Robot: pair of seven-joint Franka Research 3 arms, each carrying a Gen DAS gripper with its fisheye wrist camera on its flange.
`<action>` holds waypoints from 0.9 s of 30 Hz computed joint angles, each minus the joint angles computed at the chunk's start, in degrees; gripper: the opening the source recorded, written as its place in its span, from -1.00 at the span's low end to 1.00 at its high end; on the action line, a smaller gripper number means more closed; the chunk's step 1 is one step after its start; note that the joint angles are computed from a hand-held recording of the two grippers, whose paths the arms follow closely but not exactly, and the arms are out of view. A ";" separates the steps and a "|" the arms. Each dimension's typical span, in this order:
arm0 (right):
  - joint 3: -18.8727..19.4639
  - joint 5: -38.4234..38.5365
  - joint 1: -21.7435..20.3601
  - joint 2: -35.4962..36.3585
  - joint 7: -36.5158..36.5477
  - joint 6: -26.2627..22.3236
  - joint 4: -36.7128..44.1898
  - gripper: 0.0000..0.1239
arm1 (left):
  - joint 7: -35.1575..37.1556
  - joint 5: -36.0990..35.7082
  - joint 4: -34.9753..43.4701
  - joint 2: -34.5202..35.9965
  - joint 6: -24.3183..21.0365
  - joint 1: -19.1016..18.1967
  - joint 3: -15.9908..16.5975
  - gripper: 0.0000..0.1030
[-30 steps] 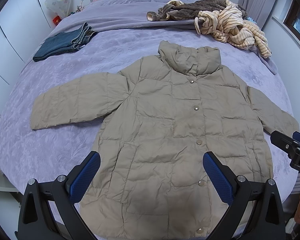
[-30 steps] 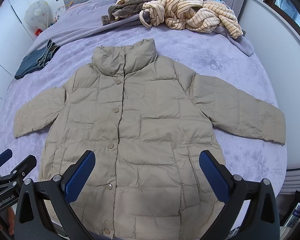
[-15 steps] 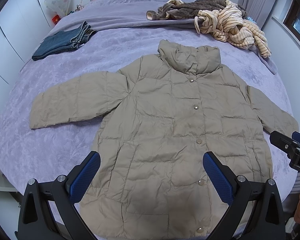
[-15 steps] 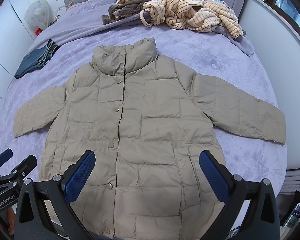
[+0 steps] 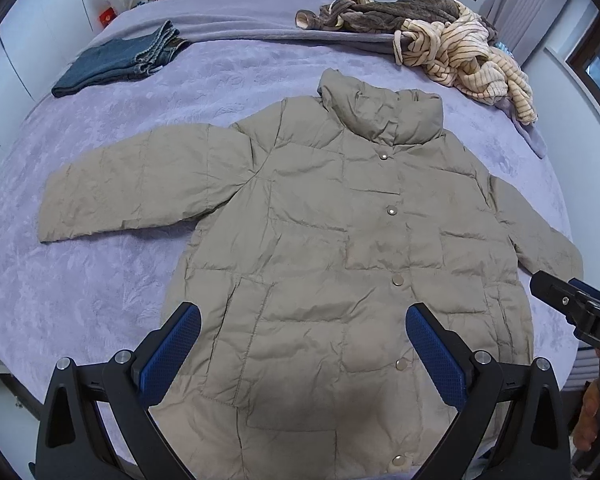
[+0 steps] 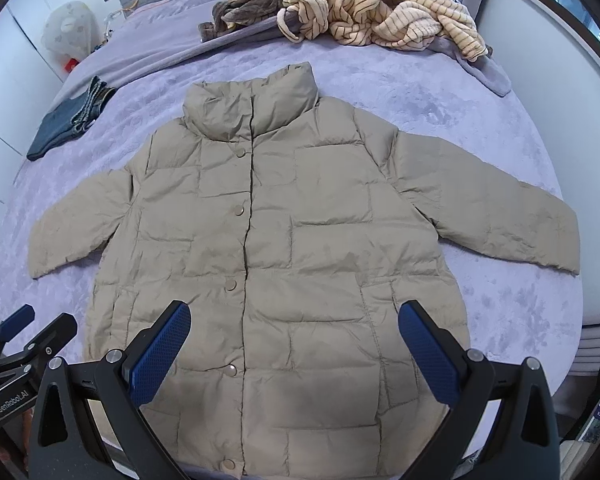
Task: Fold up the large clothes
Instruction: 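Grasp the sleeve nearest the left tool with the left tool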
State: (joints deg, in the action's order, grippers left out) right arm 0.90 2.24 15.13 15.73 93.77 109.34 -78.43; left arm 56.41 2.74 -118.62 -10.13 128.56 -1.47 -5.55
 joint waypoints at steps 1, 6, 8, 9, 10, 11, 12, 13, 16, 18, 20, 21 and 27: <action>0.11 0.19 0.10 0.57 0.22 -0.57 0.72 0.66 | 0.53 -1.13 -0.87 -0.22 0.95 0.18 0.57 1.00; 0.63 1.23 1.06 1.62 1.98 0.09 0.34 0.66 | 5.55 -10.73 -6.44 -0.63 7.55 2.17 4.63 1.00; 1.09 3.24 1.20 1.89 2.69 1.65 -0.65 0.66 | 8.40 -15.71 -8.94 -0.45 11.06 3.28 6.39 1.00; 1.32 4.23 1.22 1.89 2.72 2.48 -1.24 0.66 | 9.75 -17.91 -10.01 -0.21 12.70 3.90 7.11 1.00; 1.63 5.18 1.39 2.02 2.70 3.63 -1.89 0.66 | 11.76 -20.83 -11.16 0.11 14.66 4.42 7.98 1.00; 1.88 5.87 1.64 1.86 2.67 5.06 -2.91 0.66 | 14.26 -24.11 -12.13 0.49 16.40 4.88 8.88 1.00; 2.25 7.29 1.69 1.62 2.40 6.76 -4.06 0.66 | 16.74 -27.44 -12.81 1.14 17.96 5.37 9.68 1.00; 2.76 9.20 1.69 1.71 2.07 7.95 -4.86 0.66 | 20.05 -31.53 -13.47 1.91 19.81 5.74 10.46 1.00; 3.59 11.01 2.48 5.87 1.79 2.54 -0.33 0.66 | 31.12 -44.59 -13.26 5.70 23.06 7.31 11.93 1.00; 3.72 10.79 3.47 7.89 1.50 1.08 1.13 0.66 | 36.66 -52.06 -11.92 9.08 23.67 9.09 12.03 0.99; 3.76 10.92 4.20 8.70 1.31 1.47 0.80 0.66 | 40.64 -57.22 -9.88 12.69 23.92 11.32 11.55 1.00; 3.94 11.44 4.44 9.24 1.10 1.86 0.65 0.66 | 40.63 -57.34 -9.00 14.27 24.38 12.38 11.23 1.00; 3.80 11.89 5.89 13.22 2.86 3.63 2.31 0.66 | 36.60 -54.00 -5.20 20.13 30.26 18.01 9.94 1.00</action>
